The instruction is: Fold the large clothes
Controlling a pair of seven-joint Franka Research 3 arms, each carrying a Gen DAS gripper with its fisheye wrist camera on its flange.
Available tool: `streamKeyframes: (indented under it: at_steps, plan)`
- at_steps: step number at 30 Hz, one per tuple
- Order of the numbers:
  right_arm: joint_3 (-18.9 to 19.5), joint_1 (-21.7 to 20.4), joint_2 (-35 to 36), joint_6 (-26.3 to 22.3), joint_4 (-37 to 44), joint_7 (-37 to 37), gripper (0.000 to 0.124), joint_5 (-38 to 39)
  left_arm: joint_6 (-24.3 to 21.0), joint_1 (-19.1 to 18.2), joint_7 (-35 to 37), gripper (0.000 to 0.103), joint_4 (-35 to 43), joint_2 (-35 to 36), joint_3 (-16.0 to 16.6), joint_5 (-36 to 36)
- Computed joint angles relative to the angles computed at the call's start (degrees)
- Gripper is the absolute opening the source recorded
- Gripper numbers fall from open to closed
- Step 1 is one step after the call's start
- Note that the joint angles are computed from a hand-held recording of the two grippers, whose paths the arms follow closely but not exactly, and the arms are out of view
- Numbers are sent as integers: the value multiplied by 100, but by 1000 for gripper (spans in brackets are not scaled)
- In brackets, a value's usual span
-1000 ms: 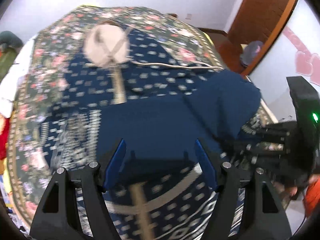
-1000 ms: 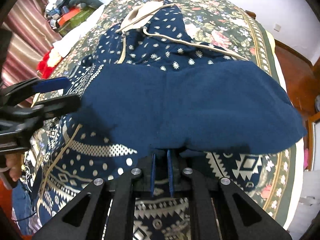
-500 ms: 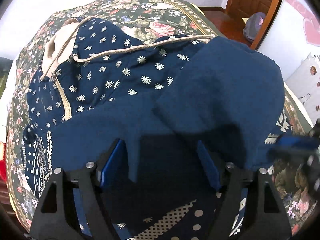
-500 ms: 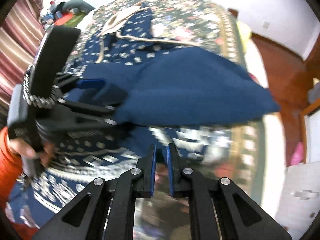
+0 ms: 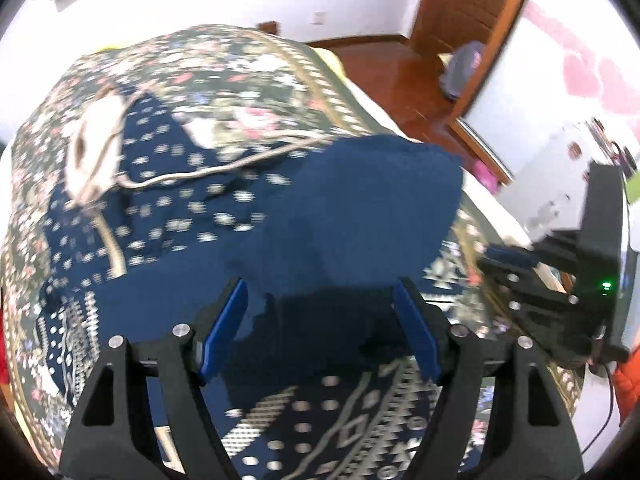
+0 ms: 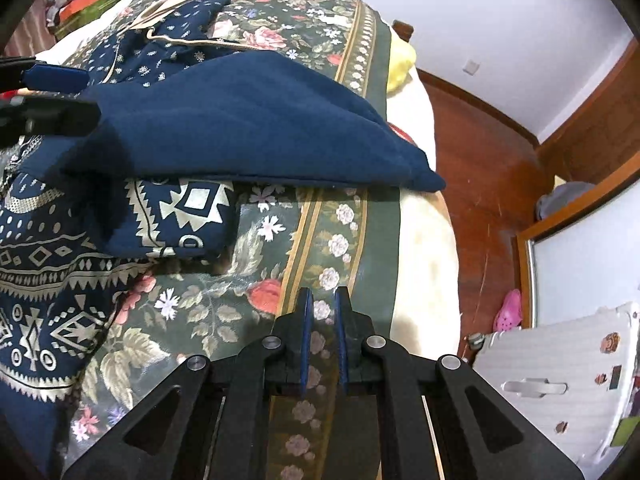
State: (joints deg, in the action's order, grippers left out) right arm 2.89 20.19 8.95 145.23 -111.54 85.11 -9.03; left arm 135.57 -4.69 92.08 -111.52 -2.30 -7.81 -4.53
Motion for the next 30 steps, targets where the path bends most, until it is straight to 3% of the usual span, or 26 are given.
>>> streamKeyframes:
  at_steps: [7, 13, 15, 17, 21, 26, 30]
  plan:
    - [-46, -20, 83, 75, 35, 81, 7, -1, -283, -195, -417, 75, 421, 672, -190, 887]
    - [-147, 1, -11, 108, -115, 412, 8, -464, 216, -208, -701, 72, 301, 790, -212, 1189]
    - [-164, -12, -16, 87, -133, 519, 8, -622, 466, -205, -692, 62, 148, 698, -219, 1239]
    - [-141, -51, 3, 81, -127, 502, 8, -569, 613, -200, -730, 40, 89, 649, -206, 1323]
    - [-128, -35, 35, 43, -107, 618, 8, -601, 820, -140, -840, 11, -25, 437, -155, 1287]
    - [-117, 37, 128, -363, 202, 816, 8, -714, 1174, 58, -808, 6, -201, 48, 27, 1052]
    - [186, -211, 14, -217, 446, -92, 8, 955, 1131, 223, -541, 6, -360, -243, 217, 580]
